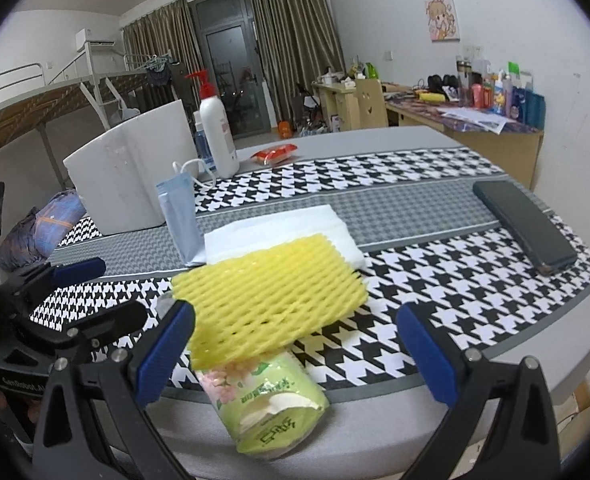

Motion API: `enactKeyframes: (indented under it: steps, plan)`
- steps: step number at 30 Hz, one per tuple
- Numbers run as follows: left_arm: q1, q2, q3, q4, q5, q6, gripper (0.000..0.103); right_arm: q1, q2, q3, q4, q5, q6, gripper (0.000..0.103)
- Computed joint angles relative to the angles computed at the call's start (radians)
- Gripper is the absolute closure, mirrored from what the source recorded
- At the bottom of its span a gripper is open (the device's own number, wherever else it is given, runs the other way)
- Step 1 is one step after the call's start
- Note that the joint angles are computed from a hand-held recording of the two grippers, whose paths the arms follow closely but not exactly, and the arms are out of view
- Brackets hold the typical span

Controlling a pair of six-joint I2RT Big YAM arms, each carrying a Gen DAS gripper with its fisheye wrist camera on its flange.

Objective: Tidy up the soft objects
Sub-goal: 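Grasp the yellow foam net with the right tool while the left tool grasps the grey sock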

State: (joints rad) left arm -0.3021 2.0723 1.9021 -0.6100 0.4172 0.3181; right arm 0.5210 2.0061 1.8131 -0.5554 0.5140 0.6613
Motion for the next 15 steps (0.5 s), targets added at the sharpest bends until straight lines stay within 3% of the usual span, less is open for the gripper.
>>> enactKeyframes:
  steps: [8, 13, 15]
  plan:
    - [-0.006, 0.021, 0.032, -0.015, -0.03, -0.001, 0.001, -0.024, 0.015, 0.009, -0.003, -0.114, 0.028, 0.015]
    - [-0.017, 0.035, 0.055, -0.035, -0.028, 0.02, 0.001, -0.038, 0.013, -0.002, 0.015, -0.176, 0.051, 0.041]
    - [-0.024, 0.04, 0.063, -0.041, -0.032, 0.029, 0.001, -0.042, 0.007, -0.014, 0.031, -0.199, 0.058, 0.06]
